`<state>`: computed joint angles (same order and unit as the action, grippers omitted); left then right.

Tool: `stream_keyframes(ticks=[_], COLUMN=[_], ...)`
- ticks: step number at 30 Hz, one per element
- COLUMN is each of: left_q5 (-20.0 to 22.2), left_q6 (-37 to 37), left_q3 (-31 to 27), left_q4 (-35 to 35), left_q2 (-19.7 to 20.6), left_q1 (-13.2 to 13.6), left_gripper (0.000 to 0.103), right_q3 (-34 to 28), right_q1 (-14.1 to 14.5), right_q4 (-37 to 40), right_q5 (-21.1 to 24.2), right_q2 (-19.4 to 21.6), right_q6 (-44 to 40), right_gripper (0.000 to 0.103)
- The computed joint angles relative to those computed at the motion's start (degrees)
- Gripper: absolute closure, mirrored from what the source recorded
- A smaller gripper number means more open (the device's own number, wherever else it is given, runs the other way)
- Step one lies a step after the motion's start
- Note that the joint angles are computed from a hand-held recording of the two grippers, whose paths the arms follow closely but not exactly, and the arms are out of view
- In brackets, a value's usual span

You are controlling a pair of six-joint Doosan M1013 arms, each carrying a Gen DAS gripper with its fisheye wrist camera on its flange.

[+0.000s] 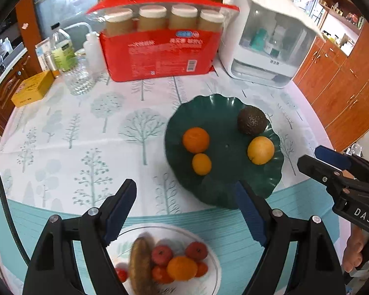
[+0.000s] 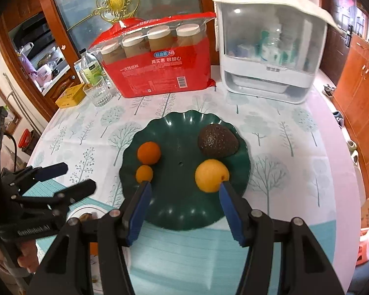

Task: Organize fruits
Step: 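Withdraw both tools back toward the fruit plate, then grasp the banana with the right tool while the left tool approaches a tomato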

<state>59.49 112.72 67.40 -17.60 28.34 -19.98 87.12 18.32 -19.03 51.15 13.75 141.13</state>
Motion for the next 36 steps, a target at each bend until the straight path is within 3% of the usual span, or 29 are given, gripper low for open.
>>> stream_keyframes(ticks=[7, 17, 26, 36], left_q5=[1.70, 2.38, 1.72, -0.20], left_q6=[3.68, 10.05, 14.41, 20.61], left_q3=[-0.06, 0.46, 3.14, 7.47], left_q4=[-0.64, -4.85, -5.10, -5.16], left_q2=[-2.66, -6.44, -8.06, -8.24], left_q1=[2.85, 7.41, 9.52, 10.93], left_gripper=[0.022, 0.022, 0.022, 0.022], right_q3=[-3.33, -8.48, -10.32, -10.03], right_q1=[4.07, 10.17, 13.83, 15.27], right_q4=[-4.75, -10.89, -12.11, -8.69], right_q5=[5.86, 10.44, 11.65, 11.33], right_q2=[0.23, 1.00, 2.71, 5.10], right_q6=[6.42, 13.20, 16.17, 15.65], right_gripper=[0.045, 0.045, 0.045, 0.045])
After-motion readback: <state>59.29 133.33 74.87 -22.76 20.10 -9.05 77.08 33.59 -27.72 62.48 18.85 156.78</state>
